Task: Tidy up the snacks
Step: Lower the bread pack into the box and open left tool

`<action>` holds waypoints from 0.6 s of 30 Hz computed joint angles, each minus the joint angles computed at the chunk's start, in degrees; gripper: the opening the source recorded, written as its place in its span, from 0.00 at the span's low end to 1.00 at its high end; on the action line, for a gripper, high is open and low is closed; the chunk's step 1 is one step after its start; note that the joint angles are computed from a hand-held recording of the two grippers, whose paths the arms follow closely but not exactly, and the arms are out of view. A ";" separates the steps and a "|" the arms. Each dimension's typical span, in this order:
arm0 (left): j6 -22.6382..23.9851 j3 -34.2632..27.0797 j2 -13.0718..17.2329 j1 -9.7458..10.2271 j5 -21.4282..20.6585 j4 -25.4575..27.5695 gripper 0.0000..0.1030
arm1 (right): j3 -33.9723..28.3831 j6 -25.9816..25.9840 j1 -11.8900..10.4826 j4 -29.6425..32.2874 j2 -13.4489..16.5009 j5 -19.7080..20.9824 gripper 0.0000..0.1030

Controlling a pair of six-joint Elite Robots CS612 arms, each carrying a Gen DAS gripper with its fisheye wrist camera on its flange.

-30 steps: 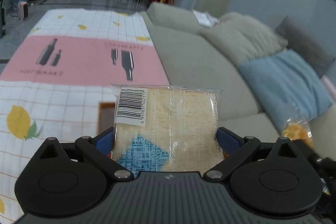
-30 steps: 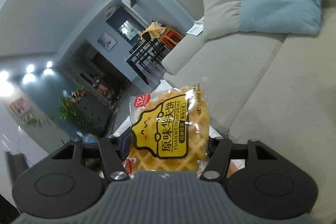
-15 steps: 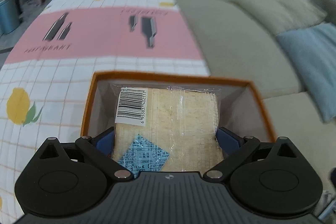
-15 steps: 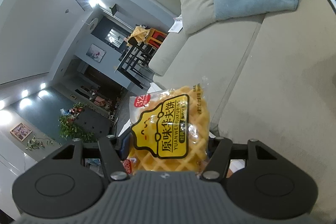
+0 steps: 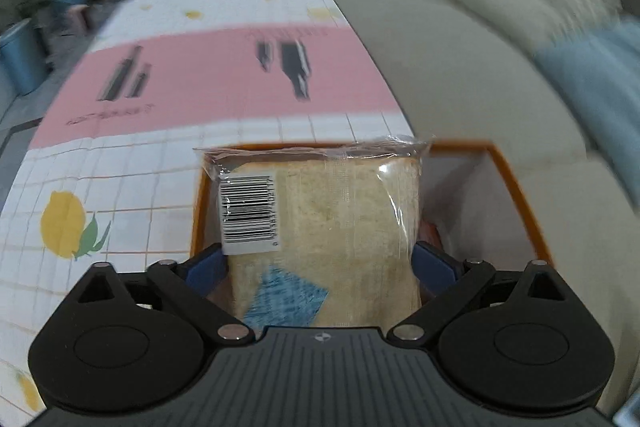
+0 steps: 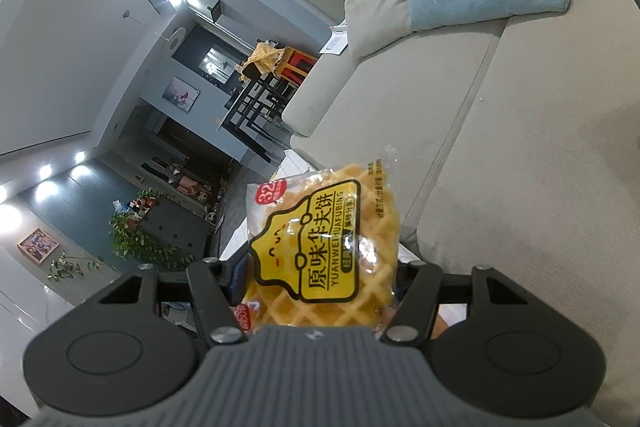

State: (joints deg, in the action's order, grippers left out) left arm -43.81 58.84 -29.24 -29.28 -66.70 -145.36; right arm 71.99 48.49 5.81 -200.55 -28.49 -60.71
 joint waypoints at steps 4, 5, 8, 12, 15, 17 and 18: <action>1.98 1.33 -0.71 -0.53 4.40 -2.77 1.00 | -2.21 -0.50 -0.03 1.53 0.95 0.57 0.59; 3.86 1.45 -0.62 -0.76 6.39 -3.17 1.00 | -2.30 -0.57 -0.01 1.61 0.97 0.61 0.58; 2.80 2.64 -1.47 -0.72 6.04 -3.40 1.00 | -2.83 -1.15 -0.07 2.23 1.18 1.02 0.59; 2.68 5.44 -3.01 -1.17 8.28 -6.06 1.00 | -3.56 -3.70 -0.31 3.68 1.38 2.24 0.58; 3.61 7.12 -4.15 -1.40 8.78 -7.45 1.00 | -4.56 -7.76 -0.33 6.18 1.49 3.26 0.58; 4.02 8.63 -5.21 -1.61 8.81 -8.48 1.00 | -5.26 -11.78 -0.24 8.78 1.40 4.13 0.58; 4.36 9.15 -5.43 -1.55 8.94 -9.75 1.00 | -5.57 -13.65 -0.18 10.15 1.29 4.29 0.58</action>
State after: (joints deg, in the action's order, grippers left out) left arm -39.45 67.99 -34.67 -30.84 -57.76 -155.10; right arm 66.42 34.85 5.63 -190.40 -27.20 -56.42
